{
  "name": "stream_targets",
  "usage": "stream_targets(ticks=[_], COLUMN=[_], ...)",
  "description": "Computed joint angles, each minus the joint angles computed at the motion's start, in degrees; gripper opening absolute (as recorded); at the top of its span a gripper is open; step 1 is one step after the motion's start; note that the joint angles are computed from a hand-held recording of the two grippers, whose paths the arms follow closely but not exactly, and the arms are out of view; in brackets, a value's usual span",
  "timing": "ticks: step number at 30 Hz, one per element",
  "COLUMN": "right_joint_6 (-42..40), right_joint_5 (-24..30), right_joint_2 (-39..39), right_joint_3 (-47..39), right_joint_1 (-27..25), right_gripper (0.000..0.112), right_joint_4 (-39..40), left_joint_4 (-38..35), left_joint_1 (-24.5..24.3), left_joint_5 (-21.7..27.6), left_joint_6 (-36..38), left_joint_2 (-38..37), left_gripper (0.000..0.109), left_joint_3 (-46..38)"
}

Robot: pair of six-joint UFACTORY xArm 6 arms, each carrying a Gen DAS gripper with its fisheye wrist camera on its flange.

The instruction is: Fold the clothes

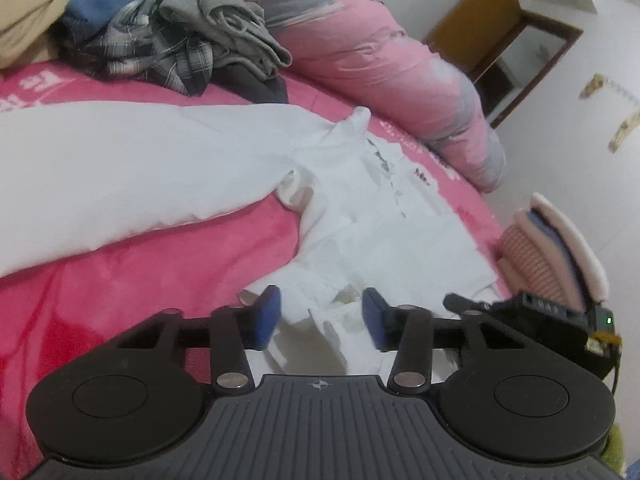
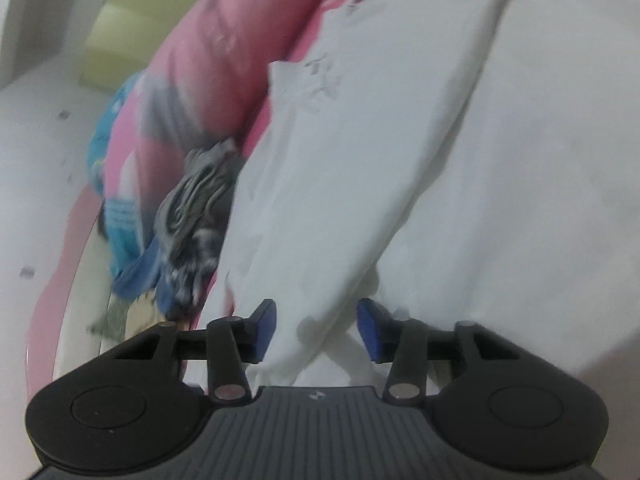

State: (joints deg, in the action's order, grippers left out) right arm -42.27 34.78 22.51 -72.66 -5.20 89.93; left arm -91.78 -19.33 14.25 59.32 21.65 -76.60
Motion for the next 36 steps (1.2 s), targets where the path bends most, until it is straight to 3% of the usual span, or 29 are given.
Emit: stream_targets(ticks=[3, 4, 5, 7, 11, 15, 18, 23, 25, 27, 29, 34, 36], right_joint_6=[1.0, 0.8, 0.5, -1.0, -3.6, -3.7, -2.3, 0.8, 1.0, 0.9, -0.4, -4.7, -7.9], right_joint_5=[-2.4, -2.9, -3.1, -2.8, -1.3, 0.4, 0.6, -1.8, -1.2, -0.5, -0.8, -2.9, -5.3], right_joint_2=[1.6, 1.9, 1.9, 1.7, -0.5, -2.2, -2.3, -1.1, -1.0, -1.5, -2.5, -7.8, -9.9], right_joint_3=[-1.6, -1.8, -1.7, -1.4, 0.0, 0.6, 0.9, 1.6, 1.8, 2.2, 3.2, 7.7, 8.8], right_joint_1=[1.0, 1.0, 0.9, 0.6, -0.7, -2.1, -2.4, -2.0, -2.4, -2.9, -3.2, -4.5, -5.2], right_gripper=[0.025, 0.015, 0.012, 0.001, 0.0, 0.0, 0.0, 0.0, 0.002, 0.002, 0.003, 0.01, 0.01], right_joint_4=[1.0, 1.5, 1.9, 3.5, 5.5, 3.0, -0.2, -4.4, -5.2, -6.3, -7.0, -11.7, -13.8], left_joint_4=[2.3, 3.0, 3.8, 2.6, -3.3, -1.9, 1.6, 9.4, 8.5, 6.0, 2.2, -4.0, -1.7], left_joint_1=[-0.4, -0.6, -0.5, 0.1, 4.5, 5.4, 3.6, 2.1, 1.3, 0.3, -0.7, -2.4, -3.2], left_joint_5=[-0.3, -0.7, -0.7, 0.9, 13.1, 16.3, 12.6, 10.9, 8.6, 4.7, 0.9, -5.0, -5.4], left_joint_6=[-1.9, -2.8, -4.0, -5.1, -6.7, -8.0, -9.2, -15.8, -13.9, -9.8, -4.6, 5.7, 5.8], left_joint_2=[0.3, 0.4, 0.3, -0.8, -4.1, -5.9, -5.8, -4.0, -4.8, -6.3, -7.8, -9.2, -7.6], left_gripper=[0.008, 0.004, 0.0, 0.0, 0.0, 0.0, 0.0, 0.0, 0.001, 0.016, 0.023, 0.027, 0.028], left_joint_3=[-0.1, 0.0, 0.1, 0.8, 2.9, 4.6, 5.8, 7.2, 8.2, 9.4, 10.2, 9.0, 6.6])
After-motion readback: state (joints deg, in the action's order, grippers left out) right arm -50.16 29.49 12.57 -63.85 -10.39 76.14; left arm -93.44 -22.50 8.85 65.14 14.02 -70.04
